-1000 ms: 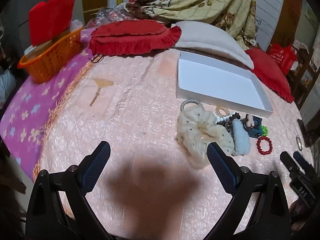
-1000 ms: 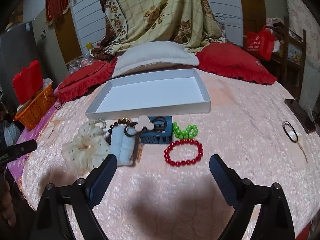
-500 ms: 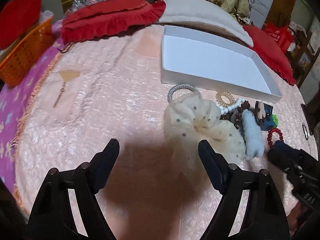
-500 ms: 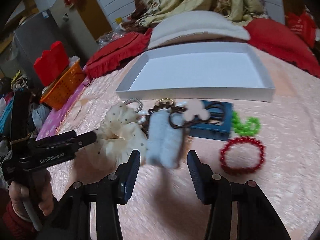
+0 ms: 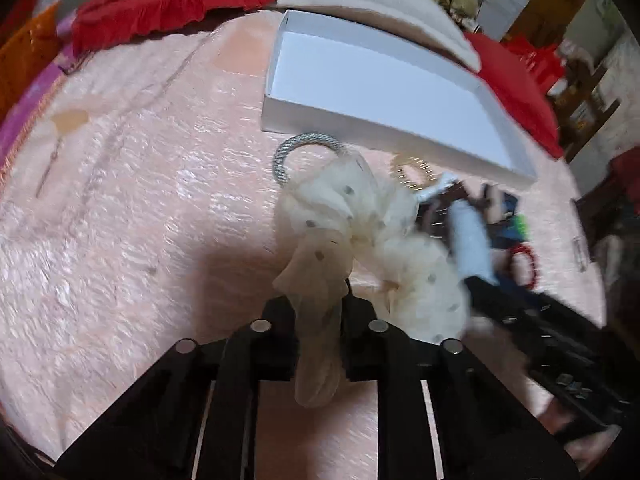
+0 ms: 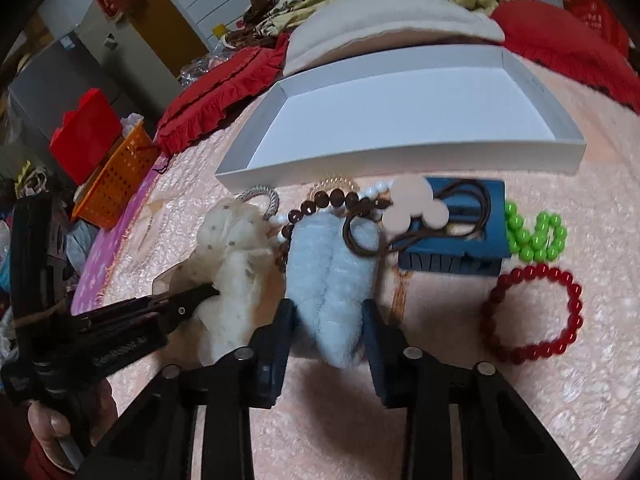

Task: Organize jewelry
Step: 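Carry both scrunchies over the white tray while right tool releases the blue scrunchie inside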

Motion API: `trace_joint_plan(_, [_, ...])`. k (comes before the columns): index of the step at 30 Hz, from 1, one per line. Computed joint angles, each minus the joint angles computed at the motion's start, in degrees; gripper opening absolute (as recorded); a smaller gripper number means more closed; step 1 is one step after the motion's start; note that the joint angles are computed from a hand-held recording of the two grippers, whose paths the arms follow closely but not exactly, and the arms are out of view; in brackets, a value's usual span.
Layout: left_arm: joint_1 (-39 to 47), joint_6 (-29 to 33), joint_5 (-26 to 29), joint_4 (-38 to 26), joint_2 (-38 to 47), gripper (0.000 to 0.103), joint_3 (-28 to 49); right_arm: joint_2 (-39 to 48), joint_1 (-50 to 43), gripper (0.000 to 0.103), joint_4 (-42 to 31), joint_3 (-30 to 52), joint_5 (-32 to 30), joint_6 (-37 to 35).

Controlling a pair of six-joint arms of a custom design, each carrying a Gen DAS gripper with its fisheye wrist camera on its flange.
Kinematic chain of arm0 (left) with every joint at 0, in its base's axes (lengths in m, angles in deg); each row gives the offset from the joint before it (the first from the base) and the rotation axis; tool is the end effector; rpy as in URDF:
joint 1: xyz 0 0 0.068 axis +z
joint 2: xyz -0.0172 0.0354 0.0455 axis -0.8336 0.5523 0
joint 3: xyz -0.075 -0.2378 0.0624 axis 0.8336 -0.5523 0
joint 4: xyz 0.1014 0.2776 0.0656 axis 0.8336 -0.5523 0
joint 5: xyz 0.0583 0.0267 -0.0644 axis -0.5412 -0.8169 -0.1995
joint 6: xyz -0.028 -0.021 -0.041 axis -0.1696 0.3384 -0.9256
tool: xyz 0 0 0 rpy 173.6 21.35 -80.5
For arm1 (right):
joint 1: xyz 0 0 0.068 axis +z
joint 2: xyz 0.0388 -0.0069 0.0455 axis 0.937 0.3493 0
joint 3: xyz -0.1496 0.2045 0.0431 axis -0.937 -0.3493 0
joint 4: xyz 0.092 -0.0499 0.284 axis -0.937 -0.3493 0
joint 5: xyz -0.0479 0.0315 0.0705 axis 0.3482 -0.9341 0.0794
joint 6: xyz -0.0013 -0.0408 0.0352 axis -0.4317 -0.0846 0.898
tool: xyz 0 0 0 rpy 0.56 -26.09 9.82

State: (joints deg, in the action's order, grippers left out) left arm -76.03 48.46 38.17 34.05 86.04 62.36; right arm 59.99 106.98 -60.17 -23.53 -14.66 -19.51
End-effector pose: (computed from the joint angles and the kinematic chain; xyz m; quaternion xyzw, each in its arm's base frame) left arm 0.3687 -0.1432 0.2017 0.2462 0.9371 -0.1828 0.1670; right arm 0.2406 0.1756 0.2176 0.2073 0.9100 0.1987 0.2990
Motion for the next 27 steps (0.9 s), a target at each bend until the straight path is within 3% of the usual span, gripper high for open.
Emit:
trace_joint_plan(8, [2.92,2.2,4.94,-4.05,-11.29,0.012,-3.51,-8.25,3.65,0.022,-0.76,-2.25,0.97,3.4])
trace_joint_plan(16, [3.58,5.0,2.71,-1.89,-22.95,0.012,-8.13,-13.83,10.73,0.022,-10.07,1.77,13.28,5.11])
trace_joint_plan(21, [4.71,6.18,4.25,-3.14,-24.62,0.012,-7.79,-16.14,11.58,0.022,-12.3,3.11,15.34,5.27])
trace_joint_plan(27, [4.78,5.55,5.36,-5.48,-21.71,0.012,-2.25,-17.24,7.97,0.022,-12.34,3.89,12.91,2.98])
